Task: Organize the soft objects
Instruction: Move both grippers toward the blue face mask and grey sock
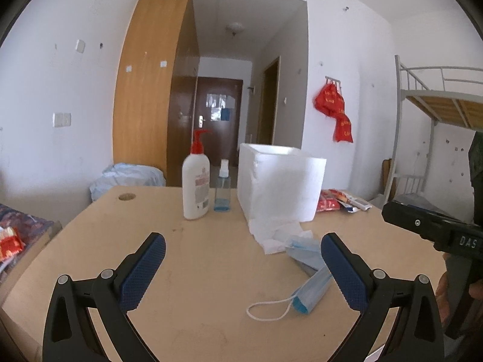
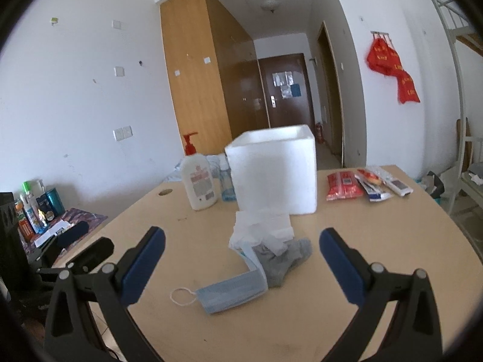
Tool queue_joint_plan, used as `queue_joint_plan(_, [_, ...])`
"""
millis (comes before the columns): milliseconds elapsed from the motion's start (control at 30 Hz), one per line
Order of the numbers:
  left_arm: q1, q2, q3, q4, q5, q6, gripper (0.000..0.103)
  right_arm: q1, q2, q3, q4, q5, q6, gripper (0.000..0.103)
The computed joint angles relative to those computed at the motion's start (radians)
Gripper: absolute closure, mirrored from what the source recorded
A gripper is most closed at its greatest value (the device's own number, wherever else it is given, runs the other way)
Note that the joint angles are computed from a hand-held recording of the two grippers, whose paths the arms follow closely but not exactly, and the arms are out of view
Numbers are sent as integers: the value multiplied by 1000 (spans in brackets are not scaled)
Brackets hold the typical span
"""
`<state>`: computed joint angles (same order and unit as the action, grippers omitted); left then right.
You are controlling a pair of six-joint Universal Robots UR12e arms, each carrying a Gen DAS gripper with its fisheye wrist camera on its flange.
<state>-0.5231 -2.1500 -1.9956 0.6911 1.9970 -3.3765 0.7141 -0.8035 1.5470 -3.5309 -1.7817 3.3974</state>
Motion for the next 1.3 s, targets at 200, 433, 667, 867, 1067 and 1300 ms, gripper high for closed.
queue_joint_plan(200, [12, -8, 17, -58, -61, -2, 0, -8, 3, -1, 17, -12, 17, 0])
queue_joint_plan(433, [16, -19, 47, -129, -105, 47, 0, -20, 7, -9, 68, 4, 34, 0])
queue_joint_plan(667, [22, -29, 81, -224, -179, 86, 0, -33, 6, -16, 108, 16, 41, 0])
queue_joint_plan(867, [39, -29, 105, -350, -279, 80, 0, -47, 11, -23, 154, 50, 58, 0])
queue_joint_plan(1067, [42, -40, 133, -427, -315, 78, 0, -62, 11, -23, 190, 112, 74, 0])
queue_joint_plan(1300, [52, -46, 148, -461, -363, 68, 0, -68, 12, -25, 210, 121, 91, 0])
